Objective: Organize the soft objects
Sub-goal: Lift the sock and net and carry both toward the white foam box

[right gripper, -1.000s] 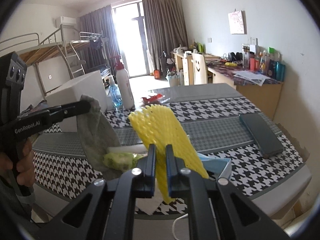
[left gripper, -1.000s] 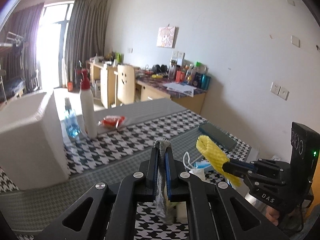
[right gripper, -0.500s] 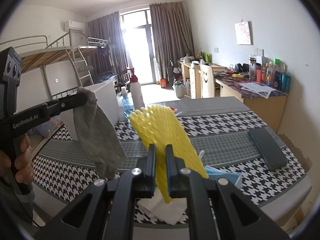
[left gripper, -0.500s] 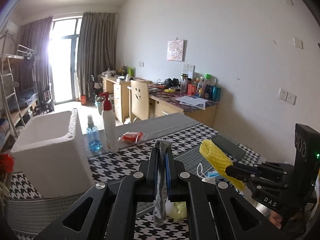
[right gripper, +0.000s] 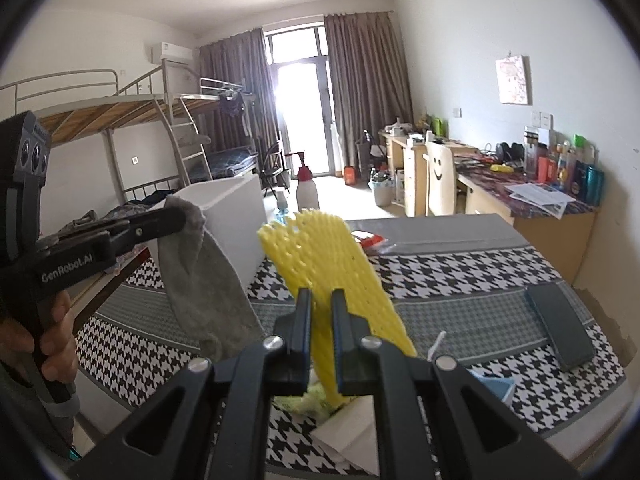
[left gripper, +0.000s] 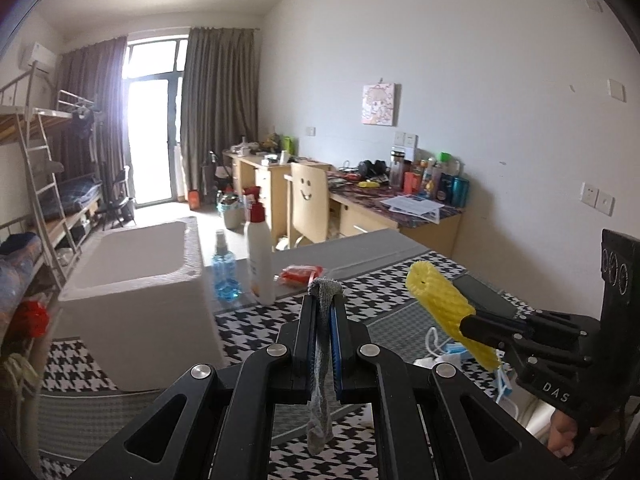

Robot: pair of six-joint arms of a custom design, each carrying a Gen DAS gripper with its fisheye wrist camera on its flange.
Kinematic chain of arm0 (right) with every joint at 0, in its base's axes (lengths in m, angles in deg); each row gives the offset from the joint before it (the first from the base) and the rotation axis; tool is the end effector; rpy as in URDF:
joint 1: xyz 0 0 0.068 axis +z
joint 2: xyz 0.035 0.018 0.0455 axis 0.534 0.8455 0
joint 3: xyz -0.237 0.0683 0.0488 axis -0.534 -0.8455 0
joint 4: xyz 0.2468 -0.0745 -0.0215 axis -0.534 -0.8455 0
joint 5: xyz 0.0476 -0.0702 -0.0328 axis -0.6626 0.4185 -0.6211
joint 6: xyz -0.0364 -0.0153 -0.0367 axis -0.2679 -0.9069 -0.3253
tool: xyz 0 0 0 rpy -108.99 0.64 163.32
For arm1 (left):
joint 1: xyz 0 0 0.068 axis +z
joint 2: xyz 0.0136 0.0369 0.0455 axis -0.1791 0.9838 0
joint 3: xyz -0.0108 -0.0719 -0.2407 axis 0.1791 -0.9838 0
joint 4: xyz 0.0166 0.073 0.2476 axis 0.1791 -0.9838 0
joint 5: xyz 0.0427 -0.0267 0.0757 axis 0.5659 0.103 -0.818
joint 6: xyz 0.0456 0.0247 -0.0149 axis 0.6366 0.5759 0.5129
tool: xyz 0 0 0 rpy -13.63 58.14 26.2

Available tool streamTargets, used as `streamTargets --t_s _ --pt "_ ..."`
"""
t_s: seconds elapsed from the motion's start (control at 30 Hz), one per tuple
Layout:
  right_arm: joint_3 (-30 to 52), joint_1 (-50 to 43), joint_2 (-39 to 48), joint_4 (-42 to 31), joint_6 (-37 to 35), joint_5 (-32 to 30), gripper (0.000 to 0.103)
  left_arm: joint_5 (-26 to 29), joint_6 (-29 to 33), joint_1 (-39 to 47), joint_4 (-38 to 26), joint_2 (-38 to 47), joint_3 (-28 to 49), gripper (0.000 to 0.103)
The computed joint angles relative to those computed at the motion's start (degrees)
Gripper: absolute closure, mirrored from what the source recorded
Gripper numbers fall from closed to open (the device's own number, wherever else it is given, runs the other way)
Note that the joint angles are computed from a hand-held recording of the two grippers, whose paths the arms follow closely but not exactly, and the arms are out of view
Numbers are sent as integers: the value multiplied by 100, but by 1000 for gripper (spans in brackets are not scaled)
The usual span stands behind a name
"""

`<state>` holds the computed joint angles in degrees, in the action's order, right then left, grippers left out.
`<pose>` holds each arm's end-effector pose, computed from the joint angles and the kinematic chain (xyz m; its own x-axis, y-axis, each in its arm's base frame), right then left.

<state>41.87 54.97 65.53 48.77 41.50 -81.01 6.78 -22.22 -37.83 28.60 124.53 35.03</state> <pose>0.2566 0.1176 0.1816 -0.4231 -0.1565 -0.8925 -0.5847 0.7996 0.1370 0.1649 -0.0721 0.1953 -0.4115 -0.0220 -0.9111 0.0688 0.9961 -0.0551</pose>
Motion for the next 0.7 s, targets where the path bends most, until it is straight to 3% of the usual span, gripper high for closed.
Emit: streamTargets --t_s 0.3,0.7 --pt "419 210 320 33 111 -30 91 223 283 509 -192 -307 58 96" --pt "1161 509 511 -425 137 215 91 350 522 999 -157 16 553 96"
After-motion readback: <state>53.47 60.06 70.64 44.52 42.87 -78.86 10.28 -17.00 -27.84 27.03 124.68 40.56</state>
